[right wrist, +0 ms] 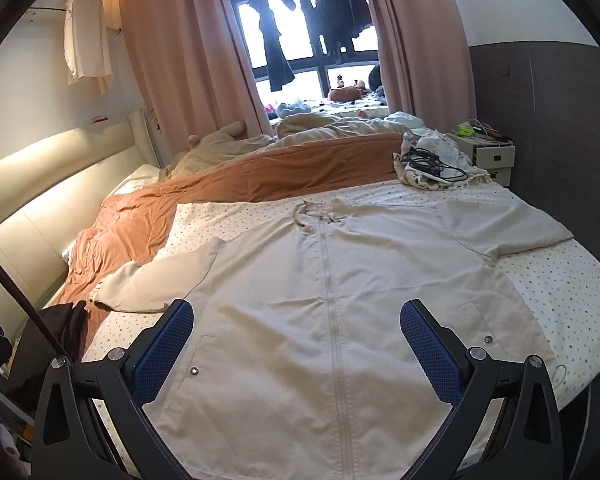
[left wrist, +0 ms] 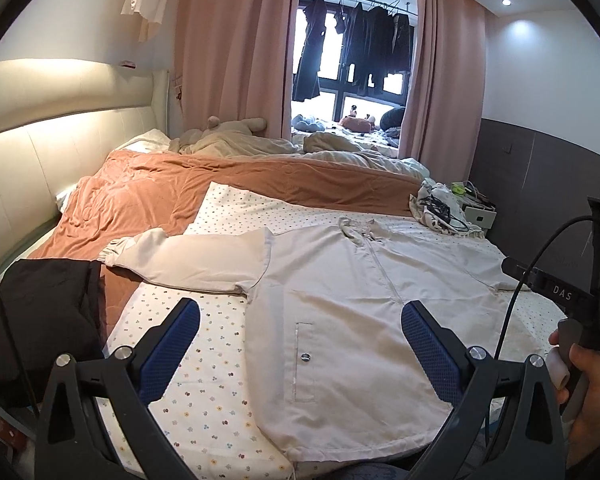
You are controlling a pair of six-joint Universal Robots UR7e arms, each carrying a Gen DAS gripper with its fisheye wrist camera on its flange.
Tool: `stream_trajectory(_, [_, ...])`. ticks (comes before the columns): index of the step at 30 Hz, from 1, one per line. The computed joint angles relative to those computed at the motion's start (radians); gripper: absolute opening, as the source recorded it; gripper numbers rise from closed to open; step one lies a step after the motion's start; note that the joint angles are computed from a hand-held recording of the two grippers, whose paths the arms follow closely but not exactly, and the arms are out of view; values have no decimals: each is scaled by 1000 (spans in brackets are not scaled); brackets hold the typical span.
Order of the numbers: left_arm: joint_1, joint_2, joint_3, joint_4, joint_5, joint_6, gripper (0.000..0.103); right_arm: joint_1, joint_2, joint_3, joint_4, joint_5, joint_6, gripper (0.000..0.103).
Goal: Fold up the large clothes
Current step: 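Move the left tool to the jacket sleeve cuff and close on it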
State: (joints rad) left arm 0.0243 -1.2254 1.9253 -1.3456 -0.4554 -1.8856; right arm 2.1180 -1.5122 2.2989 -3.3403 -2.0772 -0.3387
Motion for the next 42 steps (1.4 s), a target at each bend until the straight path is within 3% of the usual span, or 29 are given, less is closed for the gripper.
stream_trajectory(9, [105,-94,46,9,13,-21,103,-80,179,-138,15,150,-4,103])
stream_trajectory(14, [182,-146,64,1,14,1,103,-102,287,-255,85,189,-19,103])
stream_trajectory(19, [262,-190,63,-4,23,36,103,-104,405,-413,237,202,-27,103])
stream_trajectory(24, [354,-242,60,-81,23,134,86,-106,504,-549,346,218,-61,103])
stream_trajectory(29, [440,-265,24,-86,29,193,79,-106,601,-694,453,222,-57,103])
stream_trajectory(33, [530,-285,30,-230,16,301,77,-105,663,-775,506,204,-69,102])
stream_trajectory(37, [617,-279,44,-371,-14,388,73,-110,739,-876,598,178,-62,82])
stream_trajectory(42, [730,-233,44,-499,-34,470,70,-119,833,-1009,691,142,-41,81])
